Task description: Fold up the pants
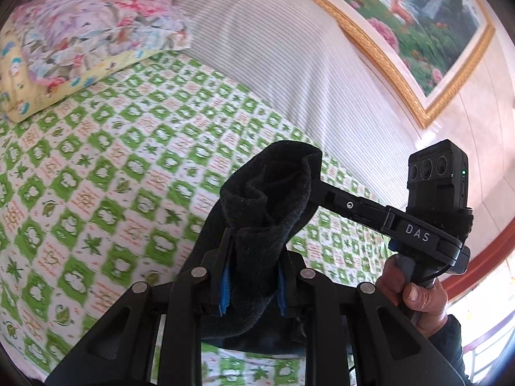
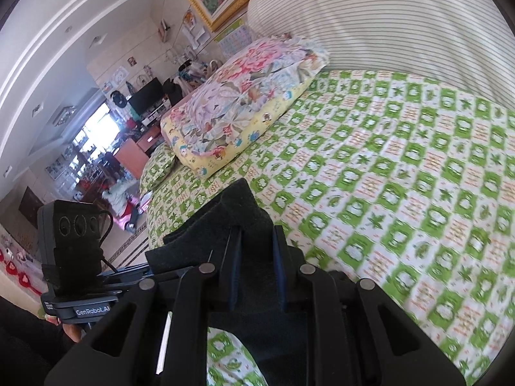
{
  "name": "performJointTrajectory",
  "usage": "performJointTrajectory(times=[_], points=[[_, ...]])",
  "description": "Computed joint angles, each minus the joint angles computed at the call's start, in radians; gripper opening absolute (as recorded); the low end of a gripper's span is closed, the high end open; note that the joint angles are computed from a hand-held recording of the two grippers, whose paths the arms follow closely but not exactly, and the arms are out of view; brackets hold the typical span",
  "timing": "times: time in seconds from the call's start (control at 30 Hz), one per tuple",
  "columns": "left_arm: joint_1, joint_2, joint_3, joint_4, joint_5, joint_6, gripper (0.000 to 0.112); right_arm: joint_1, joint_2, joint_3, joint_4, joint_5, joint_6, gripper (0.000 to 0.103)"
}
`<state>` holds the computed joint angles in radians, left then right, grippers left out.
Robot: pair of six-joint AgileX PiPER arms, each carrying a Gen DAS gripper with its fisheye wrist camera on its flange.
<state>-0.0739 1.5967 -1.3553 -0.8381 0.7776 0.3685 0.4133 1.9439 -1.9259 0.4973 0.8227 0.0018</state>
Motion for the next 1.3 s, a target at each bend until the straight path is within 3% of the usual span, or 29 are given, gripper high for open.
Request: performJointTrajectory(times=[0.3,0.73,1.0,1.3], points=[[-0.163,-0.022,-0.018,0.083,-0.011,-0.077,0.021,-0.061,-0.242,0.377,0.072,-0.155,-0.052,0.017],[-0.374,-0.012,-0.042,0.203,-0.035,-0.189,0.021,-0.135,-0.504,0.748,0.203,-0.294,-0.132,0.016],[-0.525,0.036,-0.072,0.288,-0.054,-0.262,0.021,-0.220,-0.685,0.982,0.324,-0.334,-0.214,0.016],[-0.667,0.130,-0.147,0.463,-0.071,-0.392,0.022,-0.358,-0.798,1.146,0.454,-0.297,-0.347,0.016]])
